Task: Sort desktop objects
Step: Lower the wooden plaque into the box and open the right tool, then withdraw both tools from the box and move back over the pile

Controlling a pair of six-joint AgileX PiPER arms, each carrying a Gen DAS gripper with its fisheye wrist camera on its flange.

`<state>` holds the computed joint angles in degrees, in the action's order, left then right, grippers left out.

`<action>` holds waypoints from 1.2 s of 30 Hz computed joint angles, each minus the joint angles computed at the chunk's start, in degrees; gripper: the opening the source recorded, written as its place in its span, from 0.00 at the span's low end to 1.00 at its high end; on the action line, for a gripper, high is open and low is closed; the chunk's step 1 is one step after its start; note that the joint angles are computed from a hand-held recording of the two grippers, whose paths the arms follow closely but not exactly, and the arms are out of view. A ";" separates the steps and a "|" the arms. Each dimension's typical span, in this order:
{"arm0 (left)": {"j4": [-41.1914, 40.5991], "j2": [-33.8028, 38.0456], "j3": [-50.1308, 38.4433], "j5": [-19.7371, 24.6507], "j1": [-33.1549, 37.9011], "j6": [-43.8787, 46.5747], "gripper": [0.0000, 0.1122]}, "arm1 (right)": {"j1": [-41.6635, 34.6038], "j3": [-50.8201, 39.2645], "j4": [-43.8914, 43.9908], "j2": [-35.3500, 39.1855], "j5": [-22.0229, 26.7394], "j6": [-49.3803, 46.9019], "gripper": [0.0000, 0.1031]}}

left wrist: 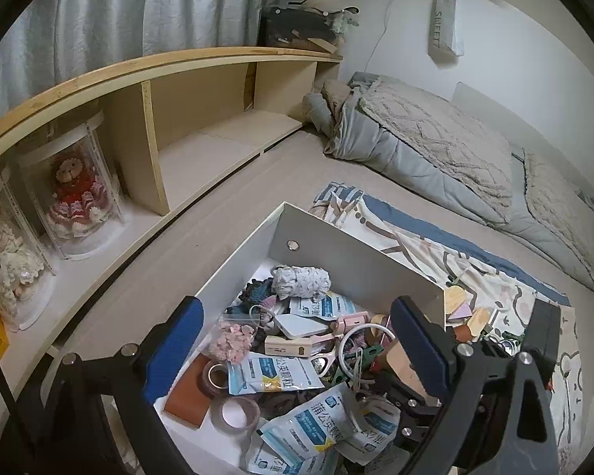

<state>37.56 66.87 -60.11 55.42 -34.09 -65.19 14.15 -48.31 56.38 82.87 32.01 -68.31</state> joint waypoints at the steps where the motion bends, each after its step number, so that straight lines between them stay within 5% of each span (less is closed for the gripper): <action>1: -0.07 0.00 0.03 -0.13 0.10 0.08 0.86 | 0.18 -0.30 -0.24 0.45 0.14 0.26 0.80; 5: 0.25 0.14 0.11 -0.22 -0.13 -0.10 0.86 | 1.82 -0.95 -3.59 1.42 -1.07 3.41 0.80; 8: 0.22 0.32 0.13 0.02 -0.47 -0.27 0.86 | 1.62 0.25 -0.01 0.76 -2.29 0.95 1.00; 20: 0.51 0.10 0.19 0.81 -1.50 -0.86 0.86 | 0.72 3.50 2.06 -4.29 -3.17 -1.84 1.00; 36: 1.56 0.67 0.75 2.33 -2.49 -2.46 0.86 | -0.08 4.53 -6.36 -8.64 -4.41 8.54 1.00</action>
